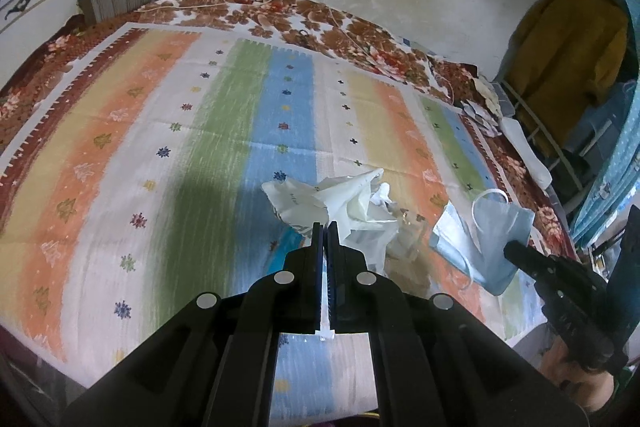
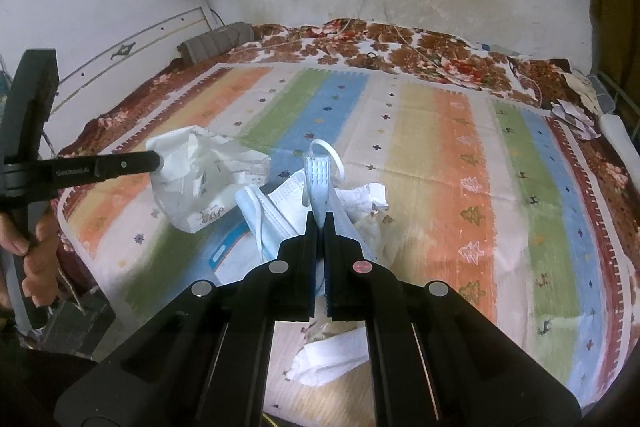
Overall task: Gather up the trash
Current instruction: 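Lift tissue with left tool while right tool lifts mask by ear loop, then carry tissue and mask over the bin and open both tools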
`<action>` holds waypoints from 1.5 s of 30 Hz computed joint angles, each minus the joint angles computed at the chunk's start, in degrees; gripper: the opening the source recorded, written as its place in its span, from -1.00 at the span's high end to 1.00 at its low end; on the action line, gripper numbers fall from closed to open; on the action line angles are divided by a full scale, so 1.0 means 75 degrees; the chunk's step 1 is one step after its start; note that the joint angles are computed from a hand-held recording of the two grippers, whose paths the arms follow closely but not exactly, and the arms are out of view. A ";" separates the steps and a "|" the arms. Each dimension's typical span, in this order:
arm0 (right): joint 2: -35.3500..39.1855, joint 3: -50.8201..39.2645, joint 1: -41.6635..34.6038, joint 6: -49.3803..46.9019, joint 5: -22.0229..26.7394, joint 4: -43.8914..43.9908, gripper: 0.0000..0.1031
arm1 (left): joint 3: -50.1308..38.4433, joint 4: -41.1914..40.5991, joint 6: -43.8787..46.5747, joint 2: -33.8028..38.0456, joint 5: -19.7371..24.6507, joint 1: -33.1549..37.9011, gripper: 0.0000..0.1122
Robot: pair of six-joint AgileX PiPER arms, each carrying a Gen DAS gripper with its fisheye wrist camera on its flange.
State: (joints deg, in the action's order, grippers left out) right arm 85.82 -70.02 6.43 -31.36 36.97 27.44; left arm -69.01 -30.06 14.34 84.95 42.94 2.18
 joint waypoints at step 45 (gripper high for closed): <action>-0.5023 0.3346 -0.1626 -0.0717 0.2748 0.0696 0.96 | 0.2942 0.1032 -0.1217 -0.5550 0.2480 -0.0127 0.98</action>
